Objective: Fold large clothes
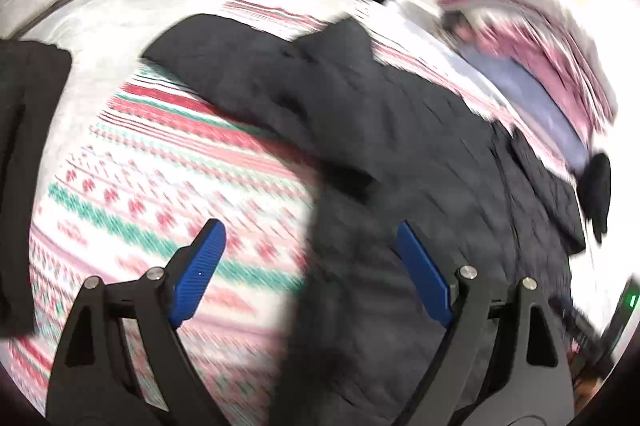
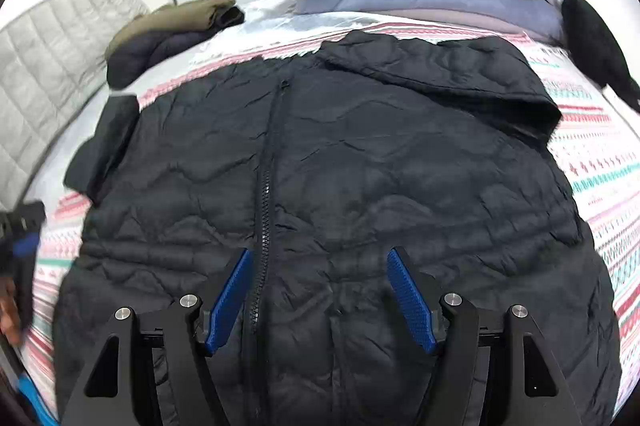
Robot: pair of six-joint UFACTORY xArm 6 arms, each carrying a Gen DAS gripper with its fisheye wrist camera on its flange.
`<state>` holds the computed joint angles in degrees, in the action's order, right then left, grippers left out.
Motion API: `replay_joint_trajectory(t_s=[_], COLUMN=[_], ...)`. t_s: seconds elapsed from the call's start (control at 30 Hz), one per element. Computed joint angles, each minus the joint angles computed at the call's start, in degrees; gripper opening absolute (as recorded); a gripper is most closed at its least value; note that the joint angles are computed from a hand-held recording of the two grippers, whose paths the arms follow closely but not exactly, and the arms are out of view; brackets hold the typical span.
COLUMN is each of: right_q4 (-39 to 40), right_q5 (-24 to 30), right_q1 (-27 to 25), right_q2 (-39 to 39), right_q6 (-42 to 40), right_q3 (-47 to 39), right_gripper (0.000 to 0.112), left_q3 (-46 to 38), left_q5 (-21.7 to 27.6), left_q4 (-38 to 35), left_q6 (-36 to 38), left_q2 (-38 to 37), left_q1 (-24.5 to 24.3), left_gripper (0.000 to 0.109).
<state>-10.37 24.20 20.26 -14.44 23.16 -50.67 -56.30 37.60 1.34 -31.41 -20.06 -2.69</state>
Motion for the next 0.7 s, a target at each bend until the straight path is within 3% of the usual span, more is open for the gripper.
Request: replay_joint_trajectory(t_s=[0.17, 0.3, 0.43, 0.53, 0.6, 0.63, 0.7], right_q4=[-4.4, -7.9, -9.3, -10.0, -10.2, -10.5, -12.2], right_q5=[0.8, 1.5, 2.2, 2.5, 2.7, 2.8, 3.1], right_q1=[0.1, -0.7, -1.5, -1.8, -1.9, -1.9, -1.7], right_q2=[3.3, 6.2, 8.8, 10.1, 10.6, 10.8, 11.2], right_q6=[1.8, 2.8, 3.7, 3.7, 3.6, 3.8, 4.8], right_q3=[-2.1, -4.3, -6.5, -7.4, -7.6, -7.8, -8.1], right_gripper=[0.071, 0.071, 0.071, 0.071, 0.071, 0.071, 0.071], left_q3=[-2.5, -9.2, -16.9, -16.6, -18.9, -20.2, -21.2], left_q5=[-4.7, -8.0, -7.4, -16.3, -15.9, -15.0, -13.7], left_q4=[-3.8, -4.9, -2.8, 3.6, 7.8, 10.9, 9.9], left_q6=[3.9, 5.2, 0.5, -6.5, -8.7, -10.2, -8.9], left_q2=[6.4, 16.1, 25.6, 28.4, 30.4, 31.1, 31.0], left_q1=[6.8, 10.0, 12.6, 13.8, 14.0, 14.0, 14.1], left_gripper=[0.087, 0.087, 0.086, 0.085, 0.071, 0.045, 0.004])
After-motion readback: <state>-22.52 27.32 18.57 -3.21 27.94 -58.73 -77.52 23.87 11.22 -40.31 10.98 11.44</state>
